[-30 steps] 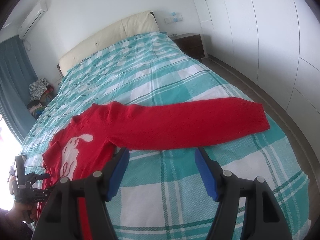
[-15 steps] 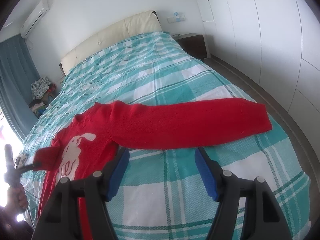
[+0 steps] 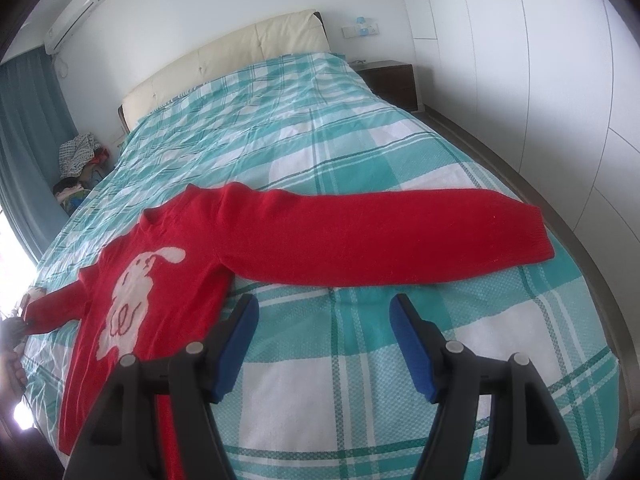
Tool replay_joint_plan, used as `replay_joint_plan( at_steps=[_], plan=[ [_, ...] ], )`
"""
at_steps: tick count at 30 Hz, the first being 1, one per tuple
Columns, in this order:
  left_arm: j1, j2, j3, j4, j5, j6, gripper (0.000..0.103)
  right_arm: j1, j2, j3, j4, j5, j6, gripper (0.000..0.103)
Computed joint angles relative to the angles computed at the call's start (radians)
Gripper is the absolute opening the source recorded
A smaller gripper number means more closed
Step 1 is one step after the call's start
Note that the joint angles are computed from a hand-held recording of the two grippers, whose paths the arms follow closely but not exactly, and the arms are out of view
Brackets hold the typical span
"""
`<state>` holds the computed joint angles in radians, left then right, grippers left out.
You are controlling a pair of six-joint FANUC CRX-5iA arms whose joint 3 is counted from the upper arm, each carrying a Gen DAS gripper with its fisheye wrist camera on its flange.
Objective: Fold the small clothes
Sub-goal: 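Grasp a sleeve cuff with the left tool and pull it straight outward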
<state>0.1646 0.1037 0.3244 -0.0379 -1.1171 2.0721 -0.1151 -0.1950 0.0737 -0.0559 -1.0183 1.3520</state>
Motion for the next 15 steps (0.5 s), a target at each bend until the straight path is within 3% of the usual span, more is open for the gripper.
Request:
replay_joint_plan(
  at_steps=[4, 15],
  plan=[
    [0.049, -0.033, -0.063, 0.027, -0.005, -0.025, 0.005, -0.002, 0.009, 0.007, -0.008, -0.010, 0.007, 0.068],
    [0.030, 0.025, -0.041, -0.039, -0.074, -0.018, 0.007, 0.018, 0.015, 0.000, 0.016, -0.013, 0.017, 0.068]
  ],
)
